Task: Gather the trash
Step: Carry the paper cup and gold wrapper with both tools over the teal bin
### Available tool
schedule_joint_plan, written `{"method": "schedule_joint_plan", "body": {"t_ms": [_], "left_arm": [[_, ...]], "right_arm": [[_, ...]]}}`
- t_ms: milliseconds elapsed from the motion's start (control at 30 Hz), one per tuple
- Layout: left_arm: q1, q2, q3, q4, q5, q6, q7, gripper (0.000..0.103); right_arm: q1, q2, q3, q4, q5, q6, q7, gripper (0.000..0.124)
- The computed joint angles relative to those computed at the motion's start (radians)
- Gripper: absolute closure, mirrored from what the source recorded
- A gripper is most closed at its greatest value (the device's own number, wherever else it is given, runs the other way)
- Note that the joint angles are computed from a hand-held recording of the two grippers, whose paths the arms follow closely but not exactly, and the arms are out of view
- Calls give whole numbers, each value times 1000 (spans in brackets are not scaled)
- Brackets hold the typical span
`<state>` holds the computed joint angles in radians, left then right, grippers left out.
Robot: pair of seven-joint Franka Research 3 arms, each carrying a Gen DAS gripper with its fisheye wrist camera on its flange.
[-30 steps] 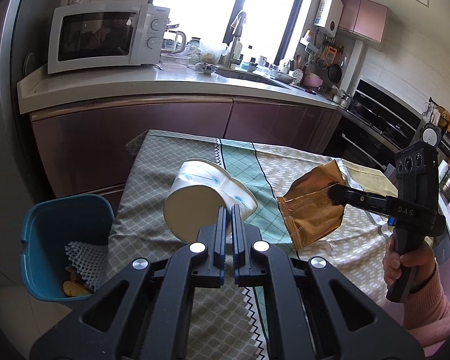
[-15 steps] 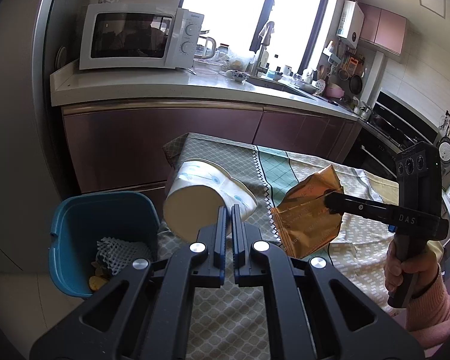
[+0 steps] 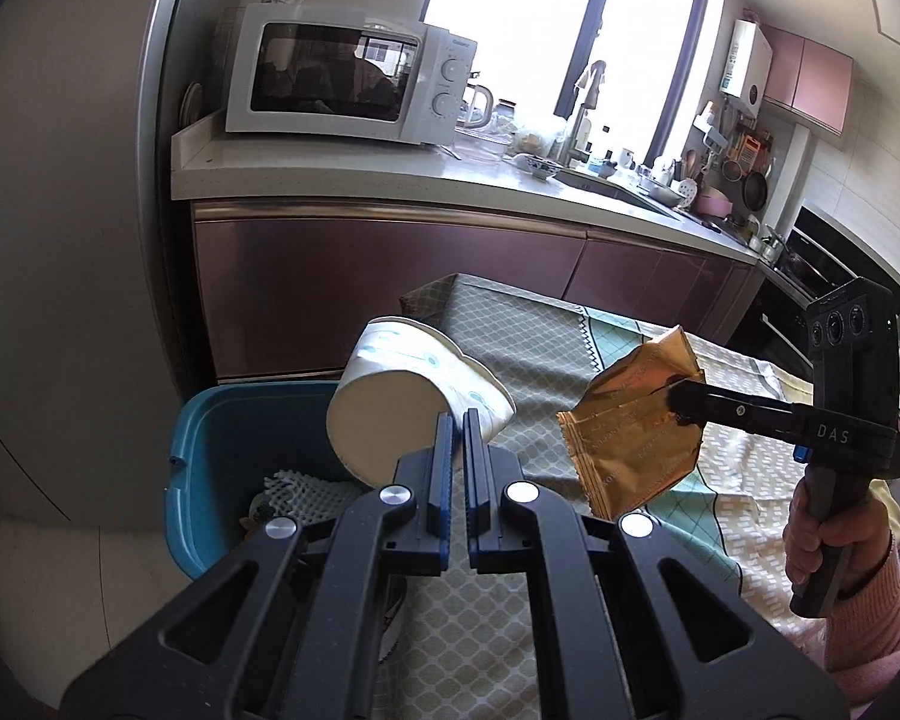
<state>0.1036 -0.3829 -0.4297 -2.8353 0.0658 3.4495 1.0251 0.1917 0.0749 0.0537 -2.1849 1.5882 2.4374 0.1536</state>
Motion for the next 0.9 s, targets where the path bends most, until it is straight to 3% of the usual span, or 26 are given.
{"method": "schedule_joint_plan", "body": {"t_ms": [533,900], "left_arm": [[100,6,-8,-35,-18,-28,-5,99],[153,120,-36,-14,-80,-27,54,99]], "right_arm": [[33,138,59,156,-111,17,102,98],[53,227,105,252,-233,76,206,98]]}}
